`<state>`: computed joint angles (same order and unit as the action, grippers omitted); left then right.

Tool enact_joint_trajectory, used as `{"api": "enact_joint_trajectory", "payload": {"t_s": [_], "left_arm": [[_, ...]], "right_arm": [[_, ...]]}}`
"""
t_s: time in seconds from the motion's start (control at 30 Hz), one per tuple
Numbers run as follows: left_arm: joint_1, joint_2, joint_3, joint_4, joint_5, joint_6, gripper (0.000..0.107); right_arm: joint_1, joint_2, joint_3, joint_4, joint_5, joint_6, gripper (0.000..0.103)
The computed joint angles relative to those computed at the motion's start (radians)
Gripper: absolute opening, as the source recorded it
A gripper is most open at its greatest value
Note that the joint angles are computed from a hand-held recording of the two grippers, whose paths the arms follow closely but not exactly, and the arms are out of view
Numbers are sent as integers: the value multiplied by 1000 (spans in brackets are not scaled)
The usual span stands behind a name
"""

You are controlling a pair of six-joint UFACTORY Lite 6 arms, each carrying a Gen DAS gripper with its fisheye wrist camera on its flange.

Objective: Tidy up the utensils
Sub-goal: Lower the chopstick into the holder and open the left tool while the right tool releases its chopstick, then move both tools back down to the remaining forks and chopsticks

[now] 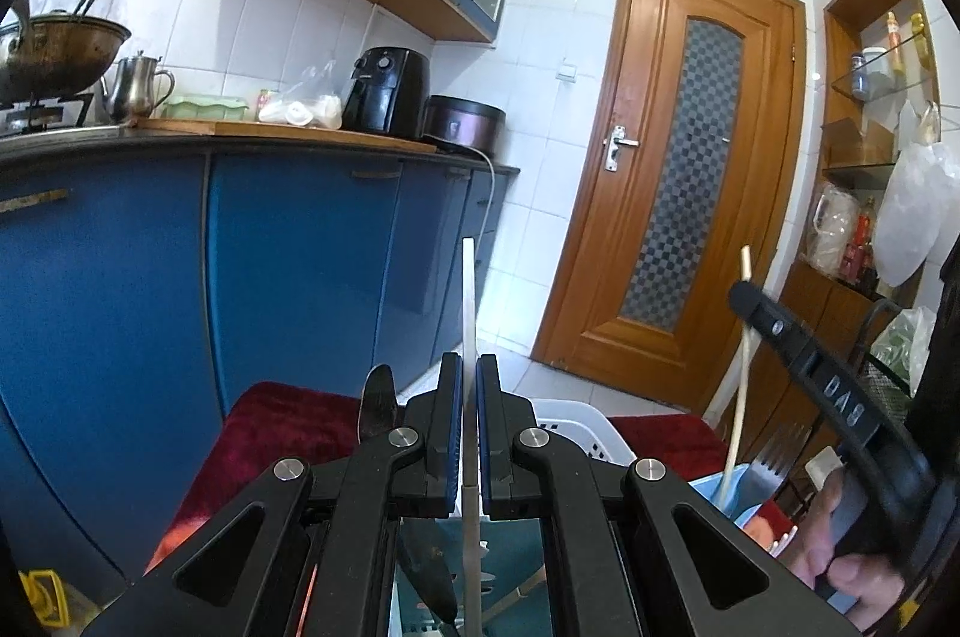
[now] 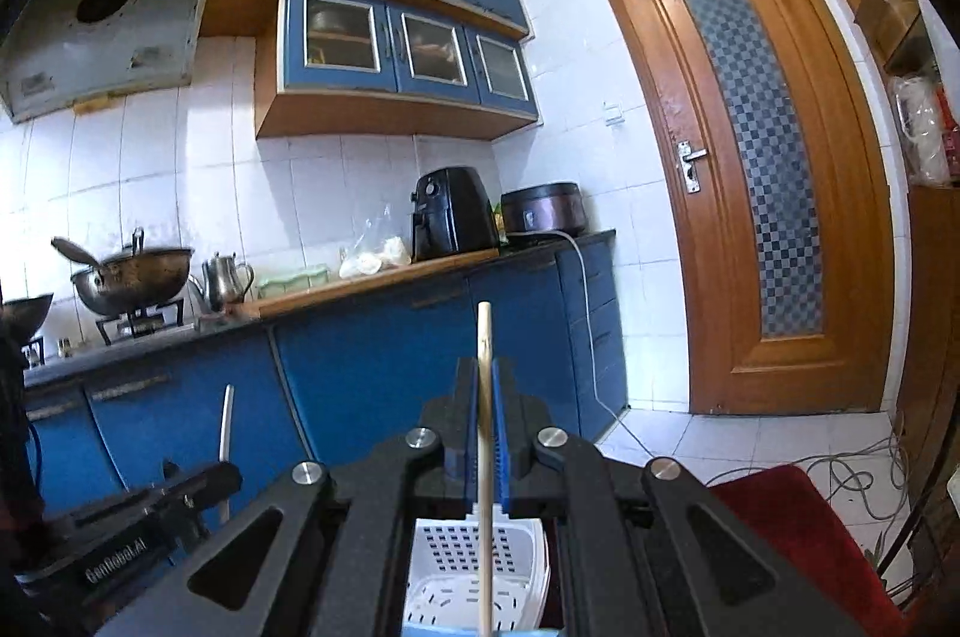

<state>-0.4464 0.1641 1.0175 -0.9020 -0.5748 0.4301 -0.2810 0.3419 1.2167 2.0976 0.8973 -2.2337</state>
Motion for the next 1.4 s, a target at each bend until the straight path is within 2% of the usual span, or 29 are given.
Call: {"api": "enact_joint_trajectory", "payload": {"t_s": [0.2,0.37,0.53,0.67,1.4], "left_arm": [[-2,19,22,13,42,1,4],[-19,29,36,-15,64,28,7],[-33,13,43,-85,93,83,18],[-72,-24,27,-163,68,161,29],[-295,-311,-125,-651,-35,603,30]], "right_arm": [[-22,2,-13,-76,5,53,7],[-67,1,-7,-179,40,168,27],[-117,-5,11,-282,93,299,29],[-164,-40,-1,-330,148,362,33],[-375,-312,-196,-602,322,562,34]]}}
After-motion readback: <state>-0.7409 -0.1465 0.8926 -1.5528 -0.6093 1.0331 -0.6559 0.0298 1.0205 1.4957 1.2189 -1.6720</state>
